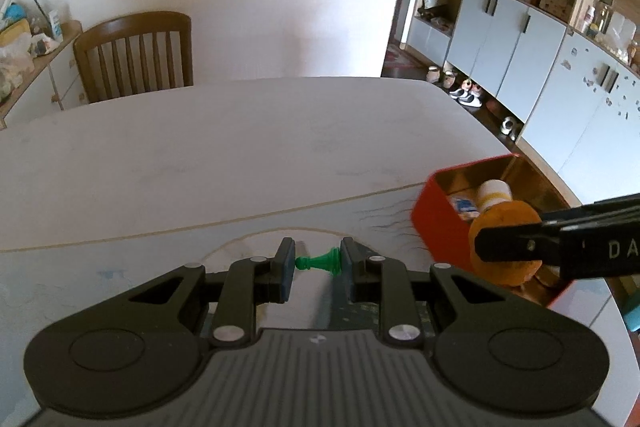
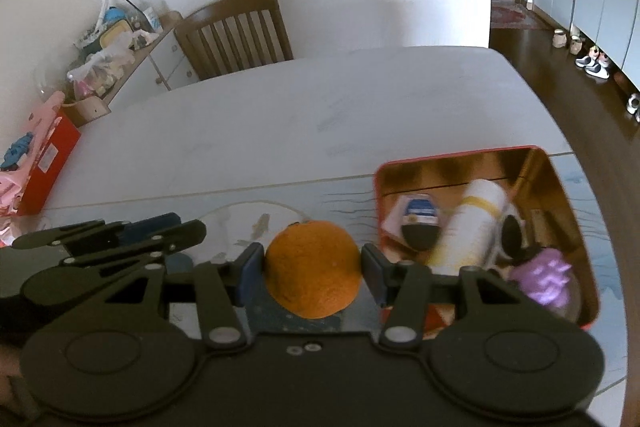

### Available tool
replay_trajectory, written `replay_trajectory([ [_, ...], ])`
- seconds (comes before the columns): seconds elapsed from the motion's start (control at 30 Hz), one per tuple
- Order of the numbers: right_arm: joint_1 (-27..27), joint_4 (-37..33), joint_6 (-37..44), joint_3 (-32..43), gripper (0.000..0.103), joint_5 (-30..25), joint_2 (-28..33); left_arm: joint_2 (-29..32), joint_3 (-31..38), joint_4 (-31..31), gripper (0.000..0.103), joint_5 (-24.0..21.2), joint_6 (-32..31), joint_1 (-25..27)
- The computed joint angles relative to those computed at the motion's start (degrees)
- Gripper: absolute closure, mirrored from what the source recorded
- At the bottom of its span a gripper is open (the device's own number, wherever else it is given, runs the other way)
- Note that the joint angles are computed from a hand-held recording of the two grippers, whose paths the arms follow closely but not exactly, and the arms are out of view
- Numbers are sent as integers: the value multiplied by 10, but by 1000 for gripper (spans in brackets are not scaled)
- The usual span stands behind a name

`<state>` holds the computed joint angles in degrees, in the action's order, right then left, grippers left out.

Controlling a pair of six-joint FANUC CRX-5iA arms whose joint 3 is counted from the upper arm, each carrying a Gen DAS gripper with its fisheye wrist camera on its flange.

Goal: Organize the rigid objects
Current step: 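Carry the orange with right tool while left tool carries green piece to tin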

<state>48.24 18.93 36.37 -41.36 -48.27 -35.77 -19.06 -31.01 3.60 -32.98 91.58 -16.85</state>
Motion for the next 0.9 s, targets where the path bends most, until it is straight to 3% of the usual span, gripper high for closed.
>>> replay_trajectory([
  [0.2,-61,-45,85,0,50,-19,-38,26,51,-82,80,-29,106,-79],
  [0.43,-166,-123,211,20,50,-22,-38,76,105,-133,80,-46,182,-154],
  [0.63,-261,-205,340,50,50,-24,-9,126,146,-150,80,-51,213,-199],
  [0.9,-328,-261,446,80,50,-15,42,196,189,-118,80,-72,211,-216],
])
